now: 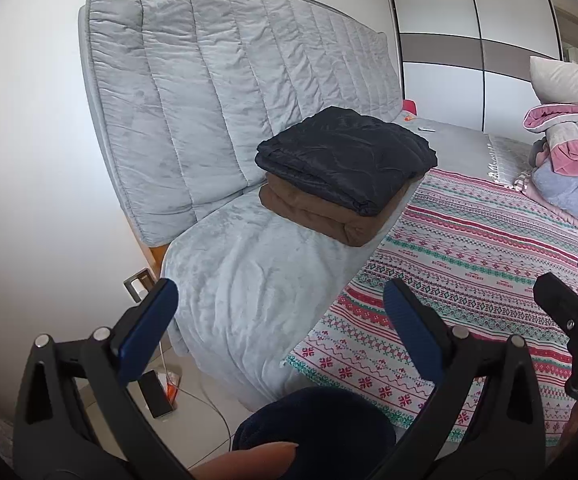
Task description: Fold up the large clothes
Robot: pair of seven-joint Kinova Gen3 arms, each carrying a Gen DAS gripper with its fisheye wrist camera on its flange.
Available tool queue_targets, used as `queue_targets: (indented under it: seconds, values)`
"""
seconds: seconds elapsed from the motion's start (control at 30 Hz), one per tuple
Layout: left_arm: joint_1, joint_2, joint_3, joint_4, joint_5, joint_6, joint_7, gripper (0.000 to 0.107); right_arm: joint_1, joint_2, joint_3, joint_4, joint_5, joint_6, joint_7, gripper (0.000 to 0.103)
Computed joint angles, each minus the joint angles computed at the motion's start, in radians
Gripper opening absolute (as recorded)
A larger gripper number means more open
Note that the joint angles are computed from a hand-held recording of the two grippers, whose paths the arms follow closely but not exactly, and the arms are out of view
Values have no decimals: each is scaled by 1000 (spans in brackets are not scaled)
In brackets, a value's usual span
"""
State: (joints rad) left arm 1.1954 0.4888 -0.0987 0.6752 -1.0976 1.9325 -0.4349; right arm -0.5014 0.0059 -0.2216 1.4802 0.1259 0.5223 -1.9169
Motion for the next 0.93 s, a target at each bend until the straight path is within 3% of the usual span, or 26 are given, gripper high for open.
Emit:
queue_targets:
  seconds: [0.93]
  values:
    - [12,12,-15,-16,2,0,-23,102,-1,-1,1,9,9,-2,-11,103]
